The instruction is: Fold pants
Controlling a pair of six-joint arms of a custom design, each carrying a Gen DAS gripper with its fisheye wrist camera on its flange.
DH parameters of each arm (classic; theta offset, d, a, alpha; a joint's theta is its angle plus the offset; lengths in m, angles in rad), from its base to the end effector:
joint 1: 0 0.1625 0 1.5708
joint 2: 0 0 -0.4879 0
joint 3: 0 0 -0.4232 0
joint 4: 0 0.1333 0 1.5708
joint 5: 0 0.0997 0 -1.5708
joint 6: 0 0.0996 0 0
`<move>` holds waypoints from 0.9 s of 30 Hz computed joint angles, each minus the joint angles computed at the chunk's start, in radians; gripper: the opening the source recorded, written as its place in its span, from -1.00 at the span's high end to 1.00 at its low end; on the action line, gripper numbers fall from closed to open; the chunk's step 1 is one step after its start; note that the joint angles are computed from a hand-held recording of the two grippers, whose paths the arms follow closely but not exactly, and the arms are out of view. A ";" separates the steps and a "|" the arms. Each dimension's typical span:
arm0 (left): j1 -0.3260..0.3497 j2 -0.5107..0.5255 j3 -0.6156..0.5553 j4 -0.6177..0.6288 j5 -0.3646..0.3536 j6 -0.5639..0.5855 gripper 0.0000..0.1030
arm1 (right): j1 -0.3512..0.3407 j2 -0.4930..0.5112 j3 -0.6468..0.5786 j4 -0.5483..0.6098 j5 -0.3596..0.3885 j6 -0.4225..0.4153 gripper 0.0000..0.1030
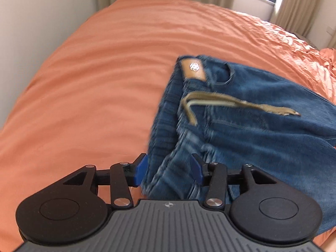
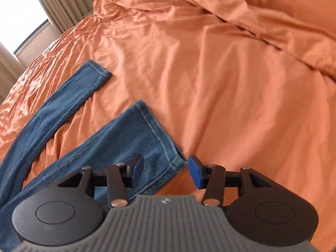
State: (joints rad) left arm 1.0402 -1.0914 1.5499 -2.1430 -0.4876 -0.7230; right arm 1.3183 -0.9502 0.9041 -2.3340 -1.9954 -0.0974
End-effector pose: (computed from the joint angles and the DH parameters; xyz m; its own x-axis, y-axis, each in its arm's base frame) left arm -0.1679 -0.7234 0.3730 -0.6737 -0.4540 -0.5831 0.0761 0.7422 -0.6658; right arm -0.1207 -0.8373 0.5885 -0.8208 0.4489 0.3533 0.0930 0.7152 -0.6927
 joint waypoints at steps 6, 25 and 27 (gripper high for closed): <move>0.010 -0.021 0.044 0.057 -0.052 -0.134 -0.06 | -0.072 0.000 0.015 0.036 0.185 0.172 0.66; 0.005 0.059 -0.077 0.405 0.010 -0.235 0.21 | -0.046 -0.029 0.045 0.025 0.053 -0.014 0.46; -0.019 0.041 -0.058 0.384 0.030 -0.156 0.19 | -0.029 -0.047 0.055 0.026 0.041 -0.120 0.46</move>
